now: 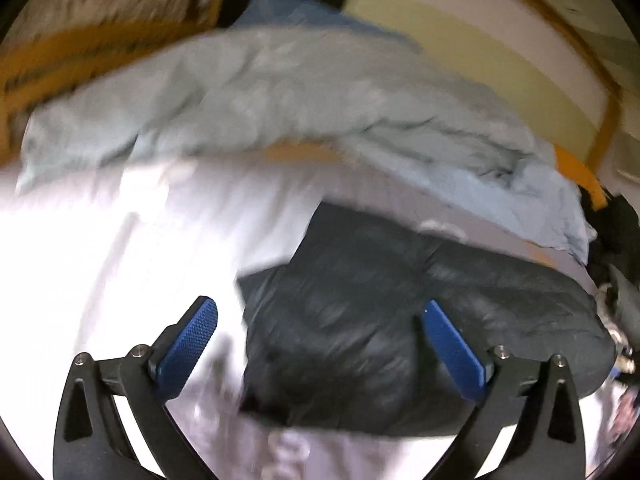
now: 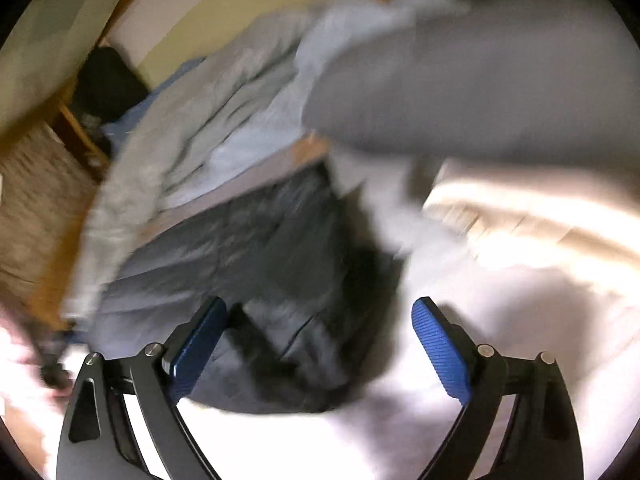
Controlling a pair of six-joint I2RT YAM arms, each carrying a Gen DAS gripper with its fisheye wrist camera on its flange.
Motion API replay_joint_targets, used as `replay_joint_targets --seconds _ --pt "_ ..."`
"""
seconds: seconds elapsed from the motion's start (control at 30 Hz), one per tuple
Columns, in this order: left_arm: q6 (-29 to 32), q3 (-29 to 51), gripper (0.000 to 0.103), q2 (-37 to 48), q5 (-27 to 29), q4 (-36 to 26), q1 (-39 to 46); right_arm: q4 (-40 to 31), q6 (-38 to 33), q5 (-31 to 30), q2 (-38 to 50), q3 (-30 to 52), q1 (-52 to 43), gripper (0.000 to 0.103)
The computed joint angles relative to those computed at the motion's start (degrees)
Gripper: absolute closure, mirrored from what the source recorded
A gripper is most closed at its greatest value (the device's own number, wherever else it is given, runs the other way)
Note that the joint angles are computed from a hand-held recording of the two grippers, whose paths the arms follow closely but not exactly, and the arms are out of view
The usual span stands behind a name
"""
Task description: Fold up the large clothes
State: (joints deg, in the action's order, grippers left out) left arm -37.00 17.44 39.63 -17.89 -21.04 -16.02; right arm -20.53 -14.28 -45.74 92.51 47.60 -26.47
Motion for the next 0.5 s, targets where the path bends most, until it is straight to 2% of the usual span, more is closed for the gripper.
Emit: replay_joint_targets --seconds 0.03,0.13,0.17,0.2,0.23,0.27,0.3,0.33,0.37,0.43,0.5 --pt "0.5 -1.2 0.0 1.4 5.5 1.5 3.0 -1.7 0.1 -1.5 2.3 1.4 -0.3 0.008" --pt "1.7 -4.5 0.0 7.9 20.2 9.1 10.5 -0.8 1.7 -1.3 6.0 2.2 1.0 0.008" --pt "1.6 -5.2 0.002 8.7 22.8 10.8 12.1 0.2 1.6 -0.7 5.9 1.7 1.6 0.008" --pt "1.6 -5.8 0.012 8.8 24.2 12.2 13.0 1.8 1.5 0.0 5.5 0.9 2.5 0.008" --pt "2.2 -6.1 0.023 8.8 26.3 13.1 13.8 2.3 1.2 0.0 5.4 0.6 3.0 0.017" --pt "2.5 -6.2 0.044 8.5 29.1 13.5 14.5 1.0 -0.3 -0.8 5.8 1.2 3.3 0.034" --pt "1.8 -6.4 0.063 6.4 30.0 12.9 13.9 0.0 -1.0 -1.5 5.8 1.3 3.3 0.045" --pt "1.3 -6.4 0.07 3.2 28.4 11.1 11.5 -0.5 -1.2 -2.0 5.4 1.1 3.3 0.061" --pt "0.8 -6.1 0.077 0.0 24.8 8.8 8.2 -0.2 -1.0 -1.9 3.8 0.3 3.4 0.073" --pt "-3.0 -4.3 0.08 -7.0 13.7 1.8 -2.3 1.7 -1.1 0.3 -3.2 -3.3 3.3 0.082" --pt "-8.4 -2.8 0.082 -12.8 6.3 -3.2 -10.7 2.9 0.1 3.6 -12.0 -6.9 3.6 0.084"
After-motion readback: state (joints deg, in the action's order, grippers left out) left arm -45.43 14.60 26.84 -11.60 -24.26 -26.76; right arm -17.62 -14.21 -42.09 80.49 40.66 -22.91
